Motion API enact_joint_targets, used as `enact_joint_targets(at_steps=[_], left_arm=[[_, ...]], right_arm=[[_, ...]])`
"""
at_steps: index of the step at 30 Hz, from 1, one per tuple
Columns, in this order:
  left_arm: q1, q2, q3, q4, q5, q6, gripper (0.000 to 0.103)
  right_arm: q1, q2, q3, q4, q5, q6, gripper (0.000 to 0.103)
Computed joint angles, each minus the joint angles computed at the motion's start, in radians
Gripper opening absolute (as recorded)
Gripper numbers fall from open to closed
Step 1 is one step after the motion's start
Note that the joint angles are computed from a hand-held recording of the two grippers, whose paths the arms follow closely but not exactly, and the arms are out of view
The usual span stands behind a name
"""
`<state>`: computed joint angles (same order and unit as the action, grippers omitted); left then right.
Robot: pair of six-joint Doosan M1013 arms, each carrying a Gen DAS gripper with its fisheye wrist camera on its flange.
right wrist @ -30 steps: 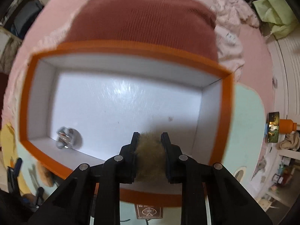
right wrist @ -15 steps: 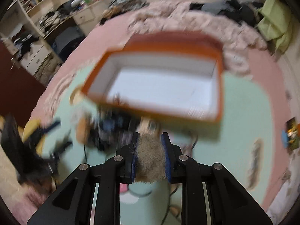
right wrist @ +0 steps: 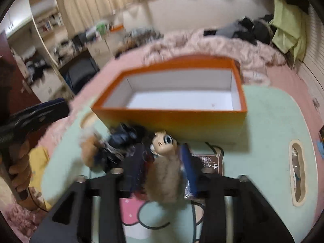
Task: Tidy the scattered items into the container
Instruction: 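Lift the beige fluffy plush out, place it beside the card deck, then reach into the box and grasp the silver metal ring with the left gripper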
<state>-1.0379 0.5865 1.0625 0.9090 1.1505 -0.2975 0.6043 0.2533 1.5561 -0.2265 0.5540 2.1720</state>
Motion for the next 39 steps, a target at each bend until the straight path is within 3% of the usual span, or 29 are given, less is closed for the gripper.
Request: enact_joint_targets(at_steps=[6,9,13,23,29,34,39], left_arm=[[0.067,-0.011,-0.01,-0.214,-0.133,0.108,0.079],[0.085,-0.007,-0.025,-0.288,-0.15,0.154,0.079],[0.092,0.019,-0.089,-0.346,-0.072,0.253,0.07],[0.102,0.051,-0.146,-0.406,-0.001,0.314,0.067],[0.13,0.088,-0.224,-0.517,0.092,0.414,0.048],[0.148,0.139,-0.332,-0.586,0.155,0.506,0.048],[0.167,0.227,-0.493,-0.644,0.334,0.553,0.048]], right_arm=[[0.037,-0.045,0.074,-0.268,-0.077,0.282,0.069],[0.052,-0.057,0.105,-0.391,-0.092,0.429,0.069],[0.063,-0.071,0.145,-0.509,-0.135,0.563,0.069],[0.082,-0.069,0.156,-0.565,-0.114,0.588,0.069],[0.081,-0.054,0.146,-0.443,-0.106,0.459,0.069],[0.074,-0.057,0.151,-0.406,-0.117,0.44,0.069],[0.072,-0.057,0.152,-0.383,-0.115,0.422,0.069]])
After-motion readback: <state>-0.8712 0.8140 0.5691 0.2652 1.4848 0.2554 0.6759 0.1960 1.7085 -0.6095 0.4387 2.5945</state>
